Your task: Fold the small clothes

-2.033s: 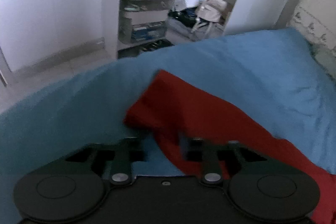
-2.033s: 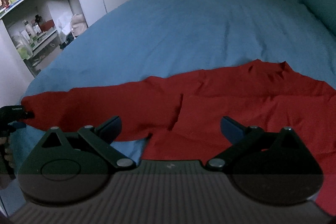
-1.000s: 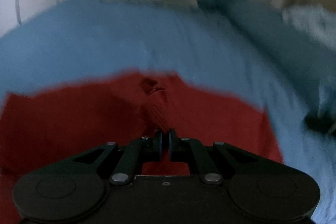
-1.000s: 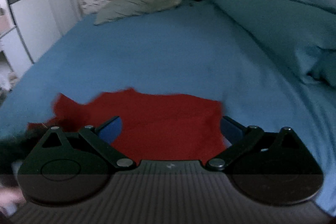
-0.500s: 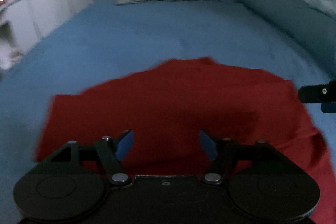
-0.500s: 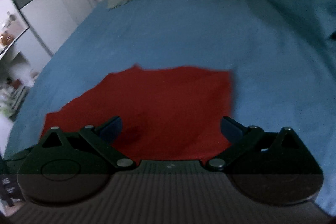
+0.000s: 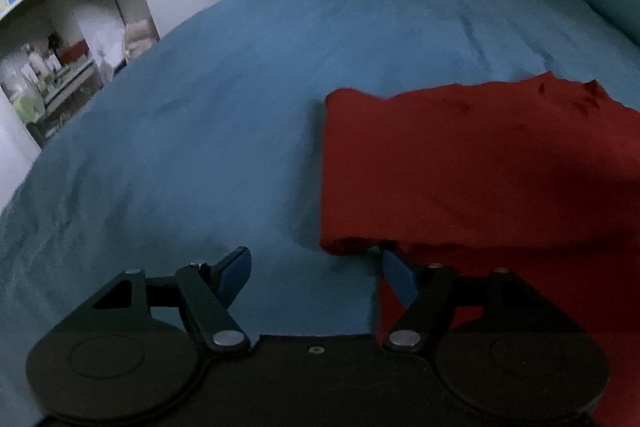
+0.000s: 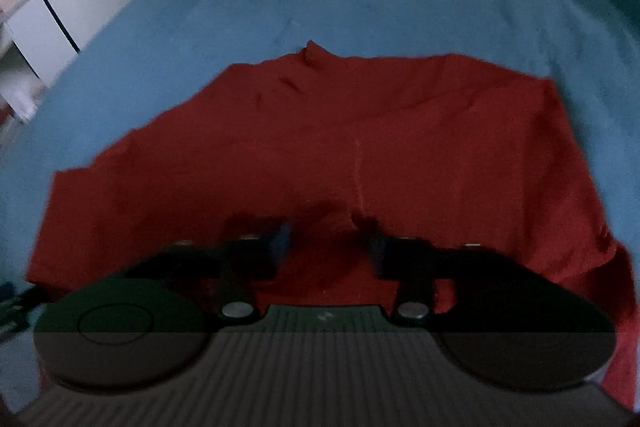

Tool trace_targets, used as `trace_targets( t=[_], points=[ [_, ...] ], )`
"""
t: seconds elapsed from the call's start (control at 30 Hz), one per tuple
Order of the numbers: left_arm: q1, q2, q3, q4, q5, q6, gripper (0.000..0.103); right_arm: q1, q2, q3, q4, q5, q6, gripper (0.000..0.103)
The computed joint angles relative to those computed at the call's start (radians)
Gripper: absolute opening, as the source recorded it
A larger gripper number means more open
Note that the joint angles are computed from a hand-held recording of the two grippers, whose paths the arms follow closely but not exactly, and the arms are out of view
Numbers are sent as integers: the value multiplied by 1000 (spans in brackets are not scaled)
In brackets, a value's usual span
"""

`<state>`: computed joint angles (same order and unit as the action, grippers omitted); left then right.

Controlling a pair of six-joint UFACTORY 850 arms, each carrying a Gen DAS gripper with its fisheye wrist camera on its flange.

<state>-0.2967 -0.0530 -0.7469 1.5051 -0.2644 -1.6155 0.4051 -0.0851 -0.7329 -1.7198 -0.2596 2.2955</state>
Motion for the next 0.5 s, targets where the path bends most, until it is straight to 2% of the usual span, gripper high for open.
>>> trace_targets(
  t=[0.1,0.17,0.23,0.33,0.43,0.5],
  points=[
    [13,-31,-21,17,30,-8,75,20,22,-27,96,-44,-144,20],
    [17,-32,-25,10,48,1,74,6,47,-41,88,-50,-169,20],
    [21,-36,-32,14,77,7,73,-3,87,-45,91,-107,-213,20],
    [15,-41,-42,51,113,-12,73,-49,140,-31,154,-160,-335,20],
    [10,-61,-52,60,120,-17,73,-89,145,2,201,-199,-449,20],
    [14,-64,-47,86,124,-50,74,-124,128,27,203,-166,-439,20]
  ],
)
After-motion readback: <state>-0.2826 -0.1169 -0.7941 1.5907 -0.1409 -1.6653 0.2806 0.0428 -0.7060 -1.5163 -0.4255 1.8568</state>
